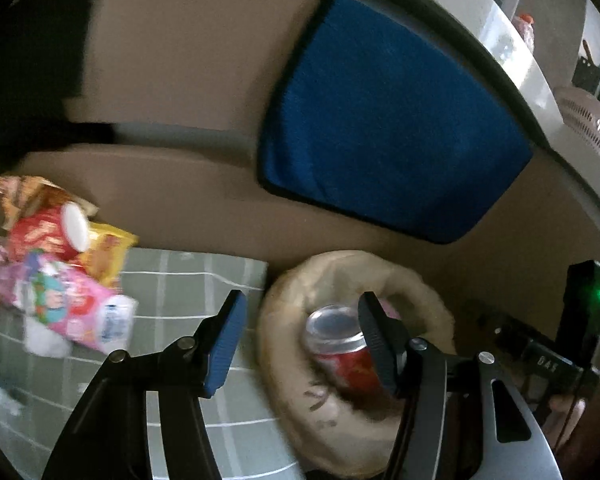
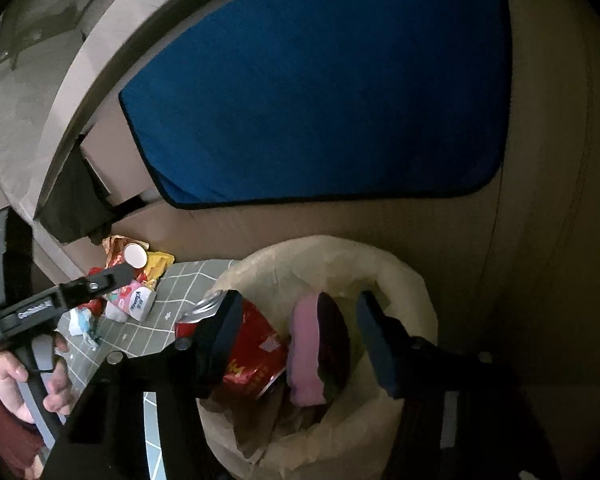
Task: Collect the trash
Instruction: 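Carry the can over the bin and release it while the right tool drops the sponge in, then move the left tool to the white plastic bag while the right tool grasps the pink tissue pack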
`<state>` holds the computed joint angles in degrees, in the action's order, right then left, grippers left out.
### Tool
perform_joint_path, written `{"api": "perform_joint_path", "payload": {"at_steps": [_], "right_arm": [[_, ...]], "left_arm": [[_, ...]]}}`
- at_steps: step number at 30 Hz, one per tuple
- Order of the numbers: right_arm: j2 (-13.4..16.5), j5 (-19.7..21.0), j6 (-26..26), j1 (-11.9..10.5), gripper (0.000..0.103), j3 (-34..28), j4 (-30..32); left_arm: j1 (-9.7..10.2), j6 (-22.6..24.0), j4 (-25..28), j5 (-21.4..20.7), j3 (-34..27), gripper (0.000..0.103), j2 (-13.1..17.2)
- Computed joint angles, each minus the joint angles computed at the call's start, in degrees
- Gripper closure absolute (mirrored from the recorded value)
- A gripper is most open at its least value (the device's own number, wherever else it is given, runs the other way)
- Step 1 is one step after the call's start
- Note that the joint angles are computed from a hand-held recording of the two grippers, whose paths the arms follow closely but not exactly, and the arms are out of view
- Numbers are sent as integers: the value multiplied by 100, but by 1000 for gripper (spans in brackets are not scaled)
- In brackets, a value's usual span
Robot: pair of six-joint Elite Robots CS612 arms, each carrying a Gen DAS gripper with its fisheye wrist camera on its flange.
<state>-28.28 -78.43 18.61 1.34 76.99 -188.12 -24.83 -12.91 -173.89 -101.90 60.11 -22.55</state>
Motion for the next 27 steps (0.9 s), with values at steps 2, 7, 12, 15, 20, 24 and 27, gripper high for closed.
{"api": "perform_joint_path", "payload": {"at_steps": [2, 7, 12, 15, 20, 24, 27], "right_arm": [[-18, -93, -62, 37, 49, 20, 44], [-55, -519, -196, 221, 52, 10, 119], [-83, -645, -320, 398, 52, -7, 12], [-79, -573, -475, 523, 52, -98, 104], [-15, -506, -740, 753, 52, -373, 228], [120, -462, -866, 923, 52, -710, 432], [224, -435, -899, 1007, 52, -933, 603]], "left_arm": [[-9, 154, -177, 364, 253, 44, -143], [85, 392, -492, 926, 819, 44, -496], [218, 350, -881, 1451, 1539, 44, -977], [279, 472, -1238, 1911, 1965, 44, -1233], [437, 576, -1719, 2342, 2486, 44, -1563], [592, 437, -1742, 2402, 2664, 44, -1648], [714, 212, -1677, 2327, 2702, 44, -1615]]}}
